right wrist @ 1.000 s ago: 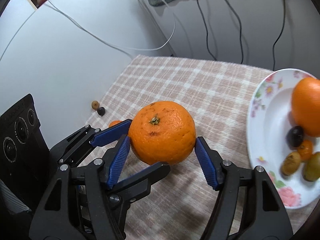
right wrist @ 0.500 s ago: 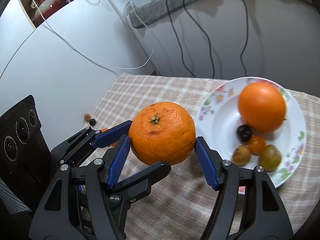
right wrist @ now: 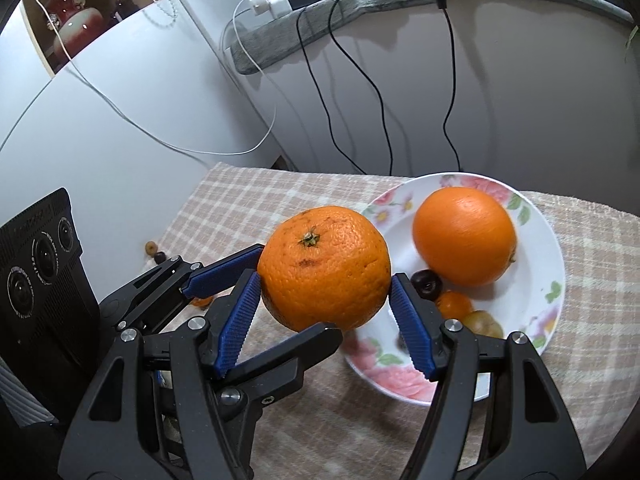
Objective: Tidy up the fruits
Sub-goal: 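Lift the large orange with both tools and carry it over the plate, then lower the large orange onto the plate and open both tools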
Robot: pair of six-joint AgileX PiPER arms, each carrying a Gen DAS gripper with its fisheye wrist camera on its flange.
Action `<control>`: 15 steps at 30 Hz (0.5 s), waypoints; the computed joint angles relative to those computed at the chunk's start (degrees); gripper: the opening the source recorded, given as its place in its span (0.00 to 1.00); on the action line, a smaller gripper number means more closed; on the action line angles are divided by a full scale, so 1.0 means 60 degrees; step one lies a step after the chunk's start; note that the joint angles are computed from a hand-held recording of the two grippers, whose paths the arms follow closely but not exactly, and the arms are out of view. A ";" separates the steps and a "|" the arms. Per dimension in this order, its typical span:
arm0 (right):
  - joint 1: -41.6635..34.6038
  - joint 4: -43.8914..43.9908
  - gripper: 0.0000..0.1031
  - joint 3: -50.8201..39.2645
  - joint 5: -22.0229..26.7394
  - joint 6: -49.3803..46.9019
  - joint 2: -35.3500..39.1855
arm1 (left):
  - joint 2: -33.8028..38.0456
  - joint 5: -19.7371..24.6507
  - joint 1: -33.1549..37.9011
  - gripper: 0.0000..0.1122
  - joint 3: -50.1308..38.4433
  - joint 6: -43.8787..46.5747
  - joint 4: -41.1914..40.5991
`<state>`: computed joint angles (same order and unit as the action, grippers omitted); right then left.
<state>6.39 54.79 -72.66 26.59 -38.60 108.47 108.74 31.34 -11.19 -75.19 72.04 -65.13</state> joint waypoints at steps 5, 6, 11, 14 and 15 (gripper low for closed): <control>-0.0031 -0.0389 0.67 -0.0128 -0.0057 0.0322 0.0096 | 0.0260 0.0060 -0.0069 0.61 -0.0348 -0.0378 0.0351; -0.0015 -0.0559 0.67 -0.0186 -0.0081 0.0489 0.0131 | 0.0305 0.0073 -0.0077 0.60 -0.0407 -0.0450 0.0413; 0.0058 -0.1199 0.67 -0.0349 -0.0172 0.1071 0.0212 | 0.0504 0.0117 -0.0111 0.60 -0.0648 -0.0767 0.0680; 0.0133 -0.1661 0.67 -0.0417 -0.0242 0.1457 0.0241 | 0.0585 0.0145 -0.0119 0.59 -0.0749 -0.0901 0.0830; 0.0149 -0.1769 0.67 -0.0441 -0.0247 0.1554 0.0254 | 0.0602 0.0138 -0.0130 0.59 -0.0760 -0.0932 0.0873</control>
